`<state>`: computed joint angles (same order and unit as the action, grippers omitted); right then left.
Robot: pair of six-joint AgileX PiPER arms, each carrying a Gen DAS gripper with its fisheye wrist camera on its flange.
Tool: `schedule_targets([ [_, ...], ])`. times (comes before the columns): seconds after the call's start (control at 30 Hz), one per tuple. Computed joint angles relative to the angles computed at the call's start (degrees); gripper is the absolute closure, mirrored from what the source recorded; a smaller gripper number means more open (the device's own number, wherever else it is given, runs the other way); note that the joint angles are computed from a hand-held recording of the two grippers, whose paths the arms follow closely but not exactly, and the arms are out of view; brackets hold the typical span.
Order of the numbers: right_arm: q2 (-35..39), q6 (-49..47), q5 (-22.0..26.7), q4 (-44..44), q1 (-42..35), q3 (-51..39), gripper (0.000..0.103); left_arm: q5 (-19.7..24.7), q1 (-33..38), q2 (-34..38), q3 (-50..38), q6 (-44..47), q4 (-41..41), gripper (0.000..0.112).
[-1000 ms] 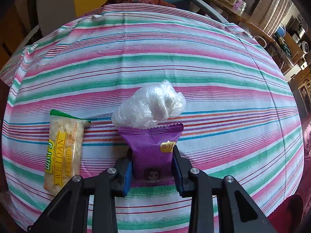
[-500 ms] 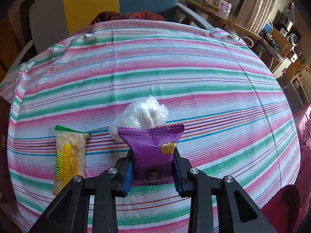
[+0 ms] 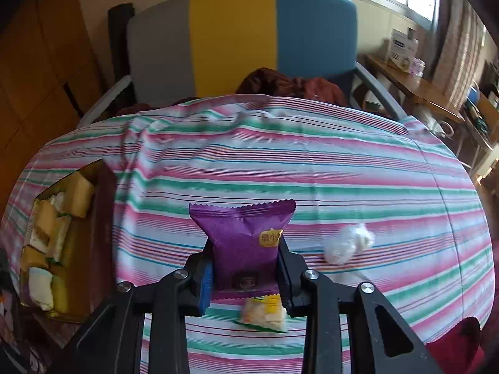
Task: Organize objects
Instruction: 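Carry the purple snack packet into the gold tray and release it with the right tool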
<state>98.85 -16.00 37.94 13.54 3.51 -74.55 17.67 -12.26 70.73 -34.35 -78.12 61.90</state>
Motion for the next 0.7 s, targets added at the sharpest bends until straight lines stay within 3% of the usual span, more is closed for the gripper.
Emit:
schedule_targets([
  [0.33,7.7,0.2,4.8,5.5,18.7,-9.2,0.07,-3.2,8.7,-4.4,2.9,4.9,-3.9,0.036],
  [0.5,15.0,6.0,6.9,1.1,26.8,-16.3,0.07,-6.0,17.6,-5.3,4.4,15.9,-13.9,0.036],
  [0.7,27.2,15.6,11.5,-5.5,31.1,-29.3,0.069,-8.8,26.0,-5.2,6.8,31.4,-27.4,0.036],
])
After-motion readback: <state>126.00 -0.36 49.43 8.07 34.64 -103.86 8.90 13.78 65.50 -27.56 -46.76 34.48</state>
